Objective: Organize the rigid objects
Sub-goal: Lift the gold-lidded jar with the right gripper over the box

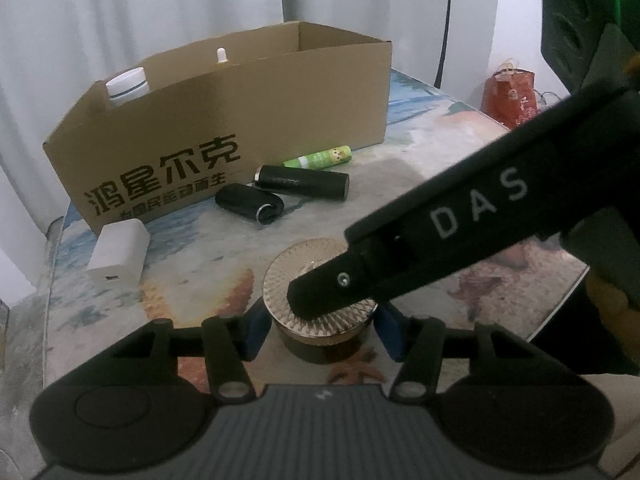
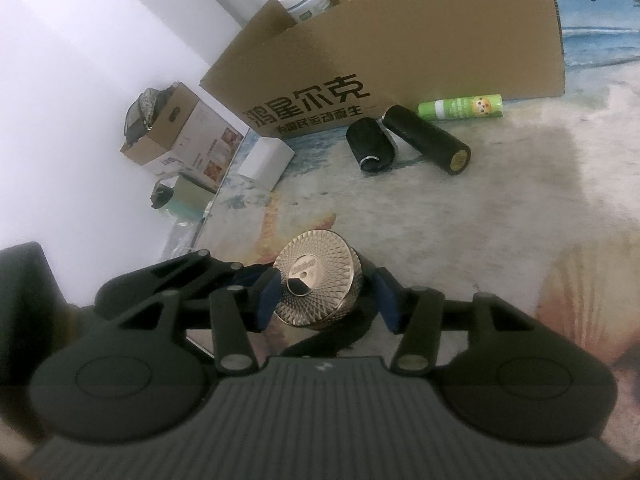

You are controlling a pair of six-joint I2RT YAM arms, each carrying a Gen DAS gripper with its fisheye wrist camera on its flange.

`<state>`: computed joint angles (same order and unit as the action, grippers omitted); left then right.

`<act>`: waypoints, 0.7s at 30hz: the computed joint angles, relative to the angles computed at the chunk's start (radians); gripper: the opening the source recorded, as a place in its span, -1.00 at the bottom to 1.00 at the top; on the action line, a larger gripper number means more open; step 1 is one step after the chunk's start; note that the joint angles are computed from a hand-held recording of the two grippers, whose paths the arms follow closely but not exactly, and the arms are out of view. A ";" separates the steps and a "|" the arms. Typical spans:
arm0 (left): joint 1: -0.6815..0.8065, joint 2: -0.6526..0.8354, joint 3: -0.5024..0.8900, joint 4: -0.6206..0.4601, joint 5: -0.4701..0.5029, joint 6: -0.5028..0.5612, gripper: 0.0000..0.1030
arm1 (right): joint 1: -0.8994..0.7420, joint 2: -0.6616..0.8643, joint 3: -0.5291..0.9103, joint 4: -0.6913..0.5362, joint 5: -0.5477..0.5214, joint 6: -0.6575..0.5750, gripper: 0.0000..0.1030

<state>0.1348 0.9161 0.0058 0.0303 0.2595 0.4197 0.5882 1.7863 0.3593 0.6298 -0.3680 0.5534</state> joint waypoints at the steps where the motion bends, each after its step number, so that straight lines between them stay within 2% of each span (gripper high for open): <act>1: 0.001 -0.001 0.000 -0.001 -0.003 0.000 0.11 | 0.002 0.001 0.007 -0.008 -0.001 -0.001 0.00; 7: 0.005 -0.038 0.003 -0.043 -0.018 0.001 0.11 | 0.015 -0.001 0.016 -0.018 -0.002 -0.009 0.00; 21: -0.010 0.009 0.000 0.011 -0.036 -0.017 0.12 | 0.007 0.009 0.023 -0.021 -0.016 -0.018 0.01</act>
<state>0.1244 0.9254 0.0059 0.0409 0.2237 0.4028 0.5954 1.7950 0.3823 0.6088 -0.3836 0.5359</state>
